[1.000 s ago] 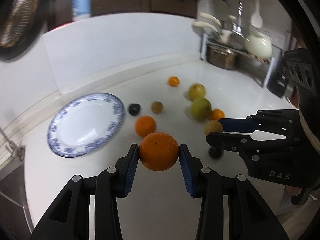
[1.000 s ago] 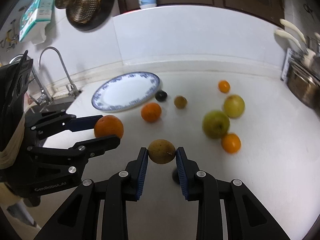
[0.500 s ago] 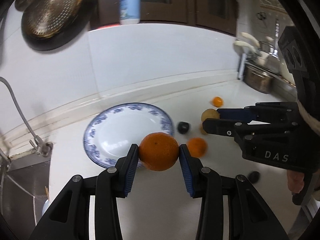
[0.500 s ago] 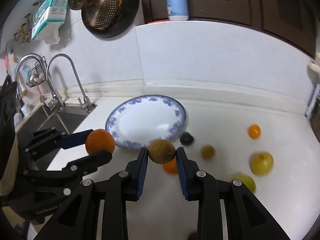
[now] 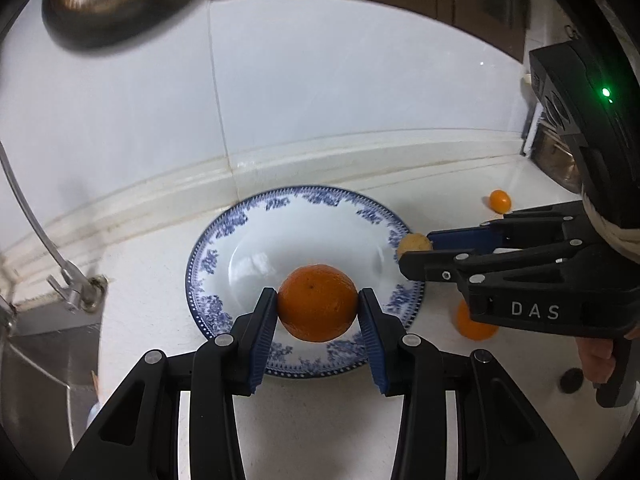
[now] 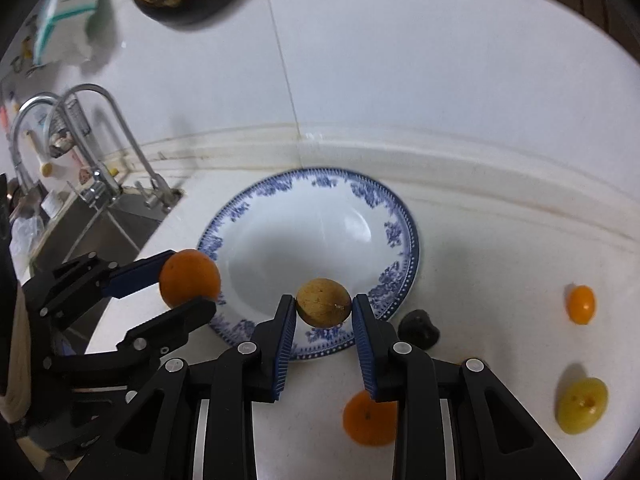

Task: Organize fruits
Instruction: 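Carry both fruits onto the blue-and-white plate and open both tools, then lift both open tools away from the plate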

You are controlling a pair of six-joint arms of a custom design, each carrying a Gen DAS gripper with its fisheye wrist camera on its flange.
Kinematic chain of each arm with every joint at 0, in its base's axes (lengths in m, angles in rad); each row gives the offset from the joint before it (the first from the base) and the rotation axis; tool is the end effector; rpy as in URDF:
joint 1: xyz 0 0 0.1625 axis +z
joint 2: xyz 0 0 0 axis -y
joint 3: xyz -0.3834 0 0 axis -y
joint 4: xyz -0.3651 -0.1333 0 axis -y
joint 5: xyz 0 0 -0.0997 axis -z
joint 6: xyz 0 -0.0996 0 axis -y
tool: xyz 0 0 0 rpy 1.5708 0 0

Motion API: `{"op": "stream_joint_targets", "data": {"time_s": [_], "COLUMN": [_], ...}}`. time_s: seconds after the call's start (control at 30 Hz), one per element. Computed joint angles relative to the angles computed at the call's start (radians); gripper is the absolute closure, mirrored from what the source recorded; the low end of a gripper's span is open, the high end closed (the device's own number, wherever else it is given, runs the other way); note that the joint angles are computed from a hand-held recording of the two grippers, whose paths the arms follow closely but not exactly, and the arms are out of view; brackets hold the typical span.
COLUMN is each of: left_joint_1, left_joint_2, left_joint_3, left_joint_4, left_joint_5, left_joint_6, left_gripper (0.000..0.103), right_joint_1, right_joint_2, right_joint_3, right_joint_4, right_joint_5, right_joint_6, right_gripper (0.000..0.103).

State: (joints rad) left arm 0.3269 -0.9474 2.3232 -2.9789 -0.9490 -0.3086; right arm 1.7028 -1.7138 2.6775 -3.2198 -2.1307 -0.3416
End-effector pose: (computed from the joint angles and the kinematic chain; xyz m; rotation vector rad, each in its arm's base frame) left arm -0.3144 -0.3086 0.0379 1.1825 2.3720 -0.6272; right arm 0.1171 -0.2712 0.2399 0.3253 -2.4025 0.7831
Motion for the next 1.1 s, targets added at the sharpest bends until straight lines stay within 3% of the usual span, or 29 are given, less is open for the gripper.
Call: {"op": "stream_joint_targets", "data": {"time_s": [0.23, 0.47, 0.53, 0.8, 1.1], "left_joint_1": [0.059, 0.065, 0.06, -0.012, -0.163], "left_joint_2": [0.038, 0.04, 0.034, -0.042, -0.156], "left_joint_3": [-0.051, -0.059, -0.055, -0.021, 0.043], "left_joint_4": [0.054, 0.073, 0.074, 0.121, 0.167], "left_joint_5": [-0.026, -0.026, -0.021, 0.031, 0.055], "left_joint_6": [0.0, -0.01, -0.015, -0.085, -0.165], "left_gripper": [0.063, 0.062, 0.057, 0.055, 0.045], "right_joint_1": [-0.05, -0.063, -0.059, -0.014, 0.152], "right_joint_2": [0.066, 0.086, 0.087, -0.002, -0.21], "right_joint_3": [-0.04, -0.047, -0.048, 0.009, 0.088], "right_joint_4": [0.037, 0.04, 0.036, 0.001, 0.029], "right_joint_5": [0.002, -0.003, -0.007, -0.022, -0.117], "right_joint_6": [-0.002, 0.0, 0.002, 0.004, 0.066], "right_gripper": [0.073, 0.073, 0.072, 0.07, 0.07]}}
